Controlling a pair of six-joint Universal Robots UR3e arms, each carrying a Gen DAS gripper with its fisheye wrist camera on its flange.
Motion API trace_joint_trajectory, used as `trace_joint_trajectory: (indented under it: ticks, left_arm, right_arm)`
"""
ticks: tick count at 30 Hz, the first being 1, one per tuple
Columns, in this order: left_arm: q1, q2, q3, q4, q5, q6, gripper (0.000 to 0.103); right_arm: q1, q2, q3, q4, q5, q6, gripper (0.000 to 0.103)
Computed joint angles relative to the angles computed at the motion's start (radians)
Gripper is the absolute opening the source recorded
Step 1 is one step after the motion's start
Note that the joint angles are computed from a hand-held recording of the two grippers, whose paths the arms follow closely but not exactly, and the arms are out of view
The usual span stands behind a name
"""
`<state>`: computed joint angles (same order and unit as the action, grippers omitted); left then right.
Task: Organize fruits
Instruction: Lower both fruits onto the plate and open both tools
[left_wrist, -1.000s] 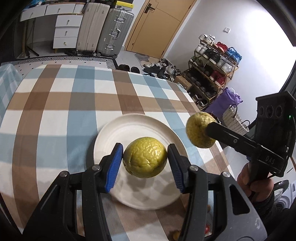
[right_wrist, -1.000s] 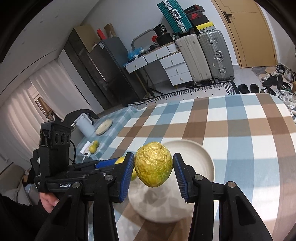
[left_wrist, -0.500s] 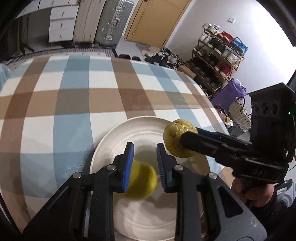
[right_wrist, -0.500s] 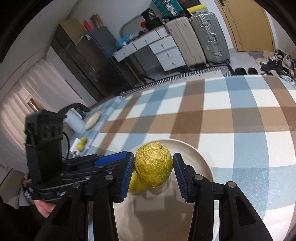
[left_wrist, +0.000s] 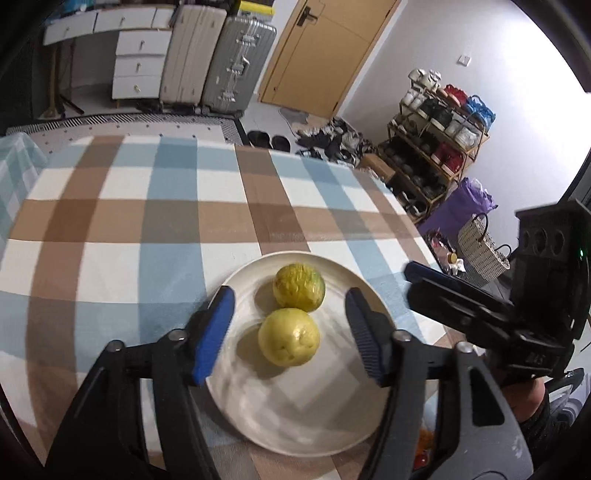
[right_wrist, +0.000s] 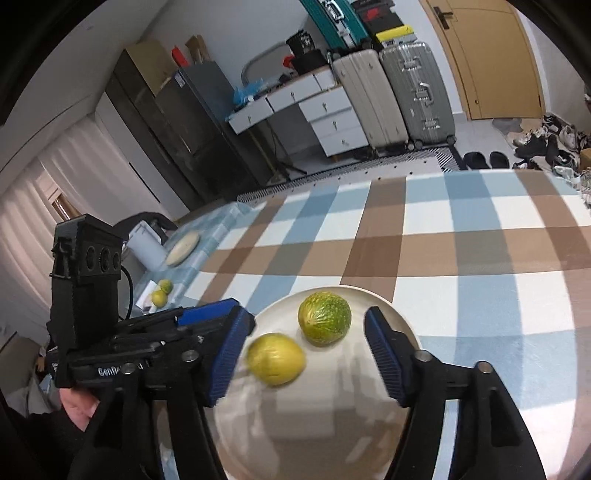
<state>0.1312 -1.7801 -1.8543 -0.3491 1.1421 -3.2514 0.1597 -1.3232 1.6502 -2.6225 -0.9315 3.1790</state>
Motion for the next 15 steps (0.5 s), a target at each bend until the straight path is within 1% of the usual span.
trace_joint_trajectory:
  ticks: [1,2,3,7,10,12,15]
  left_arm:
    - [-0.003,0.034,-0.018,-0.003,0.010,-0.002,0.067]
    - [-0.008,0.063,-0.031,-0.007,0.019,-0.003,0.068]
    - [-0.016,0.093,-0.044,-0.009,0.033,-0.006,0.068]
    - [-0.053,0.243,-0.109,-0.039,0.101,-0.029,0.080]
    - [-0.090,0.345,-0.156,-0.052,0.149,-0.051,0.081]
    - [-0.121,0.414,-0.181,-0.077,0.180,-0.062,0.081]
    - [-0.168,0.491,-0.208,-0.111,0.223,-0.086,0.086]
  right_arm:
    - [-0.007,-0.048,0.038,-0.009,-0.007,0.002,0.078]
    - [-0.013,-0.079,0.062,-0.013,-0.009,0.001,0.082]
    - [-0.020,-0.112,0.085,-0.014,-0.008,-0.002,0.083]
    - [-0.058,-0.285,0.203,-0.008,0.000,-0.018,0.092]
    - [-0.099,-0.426,0.297,0.000,0.015,-0.021,0.093]
    - [-0.129,-0.523,0.352,0.023,0.031,-0.024,0.097]
    - [-0.176,-0.668,0.420,0.081,0.064,-0.045,0.099]
